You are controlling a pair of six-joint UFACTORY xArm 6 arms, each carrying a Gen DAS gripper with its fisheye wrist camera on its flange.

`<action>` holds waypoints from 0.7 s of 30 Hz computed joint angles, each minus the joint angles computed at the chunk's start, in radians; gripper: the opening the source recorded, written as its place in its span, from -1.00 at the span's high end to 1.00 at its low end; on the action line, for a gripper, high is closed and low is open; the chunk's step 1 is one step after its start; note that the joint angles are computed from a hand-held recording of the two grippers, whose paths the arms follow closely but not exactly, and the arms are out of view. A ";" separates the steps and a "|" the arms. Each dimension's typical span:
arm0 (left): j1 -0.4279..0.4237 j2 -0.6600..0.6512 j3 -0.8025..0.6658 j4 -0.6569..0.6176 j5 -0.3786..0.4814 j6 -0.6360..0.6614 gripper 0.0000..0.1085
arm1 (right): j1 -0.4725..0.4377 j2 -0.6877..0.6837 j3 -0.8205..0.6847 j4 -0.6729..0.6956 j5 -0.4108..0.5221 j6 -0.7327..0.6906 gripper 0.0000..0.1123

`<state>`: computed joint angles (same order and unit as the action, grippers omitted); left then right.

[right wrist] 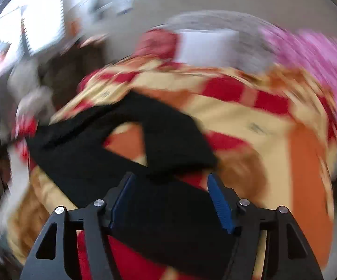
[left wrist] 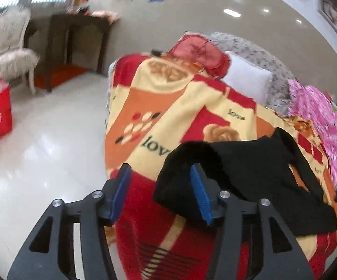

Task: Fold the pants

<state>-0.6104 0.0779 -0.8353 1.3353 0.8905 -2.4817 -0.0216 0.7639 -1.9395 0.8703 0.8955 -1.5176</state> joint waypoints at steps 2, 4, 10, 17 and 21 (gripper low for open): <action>-0.008 -0.004 -0.003 0.053 -0.005 0.074 -0.19 | 0.044 0.034 -0.037 -0.071 -0.011 -0.016 -0.14; -0.004 0.000 -0.011 0.148 -0.069 0.146 -0.26 | 0.058 0.067 -0.067 -0.122 -0.022 -0.008 -0.13; 0.014 0.088 -0.123 0.267 -0.211 0.357 -0.37 | 0.082 0.184 -0.205 -0.286 -0.036 0.112 0.27; 0.061 0.283 -0.364 0.073 -0.320 0.815 -0.37 | 0.054 0.132 -0.174 -0.078 -0.134 0.170 0.92; 0.053 0.364 -0.460 -0.100 -0.250 1.034 0.41 | 0.012 0.097 -0.205 0.036 -0.065 0.219 0.92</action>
